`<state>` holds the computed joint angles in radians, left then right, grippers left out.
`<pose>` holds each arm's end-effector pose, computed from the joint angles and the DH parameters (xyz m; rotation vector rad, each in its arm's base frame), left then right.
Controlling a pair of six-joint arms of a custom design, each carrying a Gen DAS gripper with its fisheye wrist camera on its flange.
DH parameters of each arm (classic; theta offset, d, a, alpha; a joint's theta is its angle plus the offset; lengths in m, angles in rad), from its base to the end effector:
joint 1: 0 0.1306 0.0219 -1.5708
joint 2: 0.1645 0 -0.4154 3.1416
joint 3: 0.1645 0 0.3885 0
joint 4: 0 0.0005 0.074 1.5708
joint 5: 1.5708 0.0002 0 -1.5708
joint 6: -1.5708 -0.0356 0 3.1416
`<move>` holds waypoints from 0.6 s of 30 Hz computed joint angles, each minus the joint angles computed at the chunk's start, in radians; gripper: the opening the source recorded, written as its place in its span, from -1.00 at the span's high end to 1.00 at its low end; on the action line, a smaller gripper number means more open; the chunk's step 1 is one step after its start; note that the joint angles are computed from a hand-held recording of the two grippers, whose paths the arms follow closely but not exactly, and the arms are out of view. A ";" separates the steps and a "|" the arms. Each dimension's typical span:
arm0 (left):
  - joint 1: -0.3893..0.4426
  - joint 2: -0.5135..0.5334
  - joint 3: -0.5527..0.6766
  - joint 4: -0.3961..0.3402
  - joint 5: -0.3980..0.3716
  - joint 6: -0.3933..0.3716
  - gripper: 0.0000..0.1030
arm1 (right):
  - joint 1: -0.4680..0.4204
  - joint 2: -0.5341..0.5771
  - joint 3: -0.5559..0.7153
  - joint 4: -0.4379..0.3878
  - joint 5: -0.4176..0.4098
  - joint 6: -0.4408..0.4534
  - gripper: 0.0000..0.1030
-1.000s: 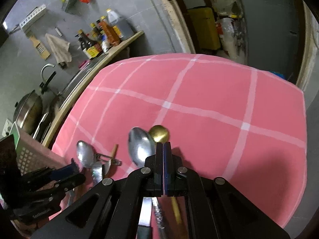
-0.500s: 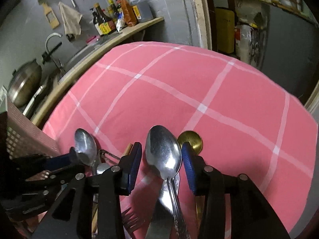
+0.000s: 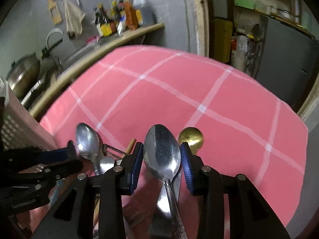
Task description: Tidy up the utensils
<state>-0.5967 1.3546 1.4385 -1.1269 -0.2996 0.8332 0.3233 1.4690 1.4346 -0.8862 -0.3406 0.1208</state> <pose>0.3711 -0.2400 0.4846 -0.4037 2.5175 -0.1609 0.4716 0.1700 0.4461 -0.6872 2.3902 0.5093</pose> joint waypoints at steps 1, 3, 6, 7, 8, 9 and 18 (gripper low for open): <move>-0.002 -0.003 0.001 0.004 -0.002 -0.002 0.43 | -0.009 -0.022 -0.016 0.023 -0.010 -0.022 0.34; -0.007 -0.013 0.003 0.022 -0.012 -0.005 0.43 | -0.027 -0.066 -0.043 0.065 -0.029 -0.069 0.34; -0.020 -0.030 0.013 0.053 -0.043 -0.026 0.43 | -0.044 -0.112 -0.066 0.114 -0.030 -0.116 0.34; -0.023 -0.031 0.017 0.059 -0.050 -0.034 0.43 | -0.051 -0.129 -0.071 0.130 -0.029 -0.135 0.34; -0.028 -0.033 0.026 0.064 -0.062 -0.046 0.43 | -0.058 -0.139 -0.072 0.139 -0.029 -0.148 0.34; -0.031 -0.033 0.035 0.066 -0.069 -0.053 0.43 | -0.061 -0.148 -0.067 0.143 -0.024 -0.163 0.34; -0.022 -0.070 0.129 0.062 -0.066 -0.151 0.94 | -0.050 -0.224 0.010 0.171 0.024 -0.248 0.34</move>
